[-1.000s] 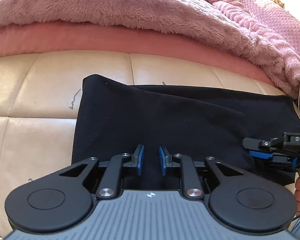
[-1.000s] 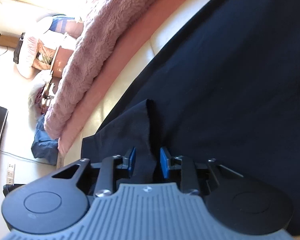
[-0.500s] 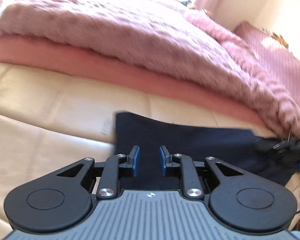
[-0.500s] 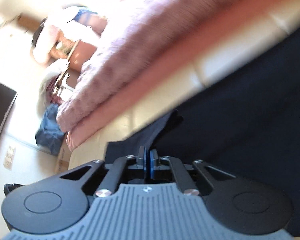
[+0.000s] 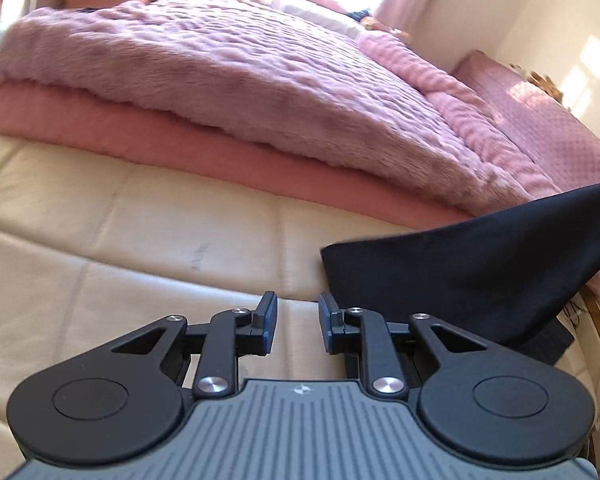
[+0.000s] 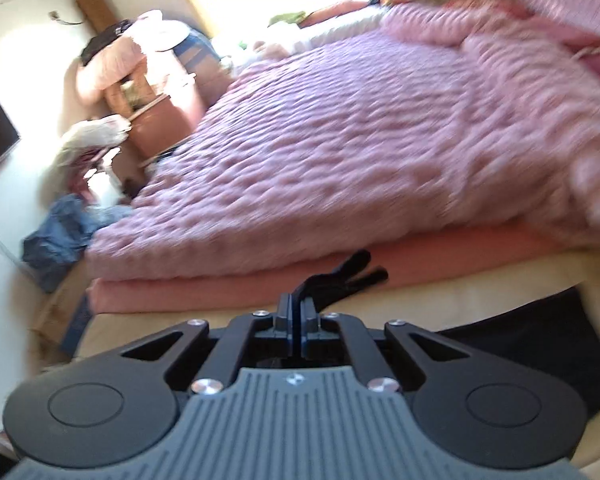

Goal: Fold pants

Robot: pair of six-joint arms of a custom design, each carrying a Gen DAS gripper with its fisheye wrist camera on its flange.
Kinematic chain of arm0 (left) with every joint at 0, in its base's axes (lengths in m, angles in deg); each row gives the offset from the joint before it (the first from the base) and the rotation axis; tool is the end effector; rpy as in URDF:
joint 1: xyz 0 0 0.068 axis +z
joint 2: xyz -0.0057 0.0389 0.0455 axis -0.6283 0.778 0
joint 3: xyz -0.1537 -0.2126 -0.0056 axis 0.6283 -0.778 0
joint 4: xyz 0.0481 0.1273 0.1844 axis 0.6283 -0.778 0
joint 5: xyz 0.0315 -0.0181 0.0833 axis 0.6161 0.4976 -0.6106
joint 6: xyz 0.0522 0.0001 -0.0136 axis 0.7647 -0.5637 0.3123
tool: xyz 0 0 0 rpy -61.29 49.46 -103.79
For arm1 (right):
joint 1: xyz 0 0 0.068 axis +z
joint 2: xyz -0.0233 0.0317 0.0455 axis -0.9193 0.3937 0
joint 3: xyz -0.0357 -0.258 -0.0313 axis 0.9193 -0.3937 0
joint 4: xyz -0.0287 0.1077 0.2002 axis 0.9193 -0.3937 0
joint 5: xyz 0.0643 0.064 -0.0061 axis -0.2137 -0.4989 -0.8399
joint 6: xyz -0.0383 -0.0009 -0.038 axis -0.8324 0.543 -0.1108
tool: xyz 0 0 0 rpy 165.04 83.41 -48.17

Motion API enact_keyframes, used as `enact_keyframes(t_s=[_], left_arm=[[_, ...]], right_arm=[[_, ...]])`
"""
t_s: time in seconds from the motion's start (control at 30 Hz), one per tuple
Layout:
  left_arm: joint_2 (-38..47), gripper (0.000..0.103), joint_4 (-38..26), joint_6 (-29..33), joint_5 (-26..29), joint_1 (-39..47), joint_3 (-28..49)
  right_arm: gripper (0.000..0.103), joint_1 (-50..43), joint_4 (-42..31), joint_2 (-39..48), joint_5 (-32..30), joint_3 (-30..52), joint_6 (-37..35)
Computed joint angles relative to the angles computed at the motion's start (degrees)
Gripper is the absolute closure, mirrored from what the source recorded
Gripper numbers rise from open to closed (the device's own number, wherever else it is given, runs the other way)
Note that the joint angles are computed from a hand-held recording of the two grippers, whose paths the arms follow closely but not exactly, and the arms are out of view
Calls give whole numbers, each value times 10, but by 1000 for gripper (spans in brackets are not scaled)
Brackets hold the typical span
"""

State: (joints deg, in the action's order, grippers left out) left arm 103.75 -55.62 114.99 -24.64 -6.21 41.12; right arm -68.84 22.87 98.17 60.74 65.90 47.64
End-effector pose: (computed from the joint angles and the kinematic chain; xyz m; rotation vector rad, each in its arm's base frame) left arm 0.2935 0.1601 0.2496 0.0996 2.3742 -0.5305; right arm 0.2858 0.0006 0.4165 0.2274 2.3042 0.4856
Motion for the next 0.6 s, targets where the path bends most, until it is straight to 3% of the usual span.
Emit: enact_keyframes(t_s=[0.1,0.23,0.4,0.6], left_arm=[[-14,79,25,-24,-14,-47,-18],[-18,79,54,-64,-39,-110,-37],[0,79,83,-112,-71,-179,-50],[39,77,120,-155,-133,-248,-52]], right_arm=[[103,-86,-65,26,-24,67,-63],[103,-220,-88,48,-74,60,-166],[103,-296,0,75,-71,-41,-221],[103,-301,134,127,-21,-160,-233]])
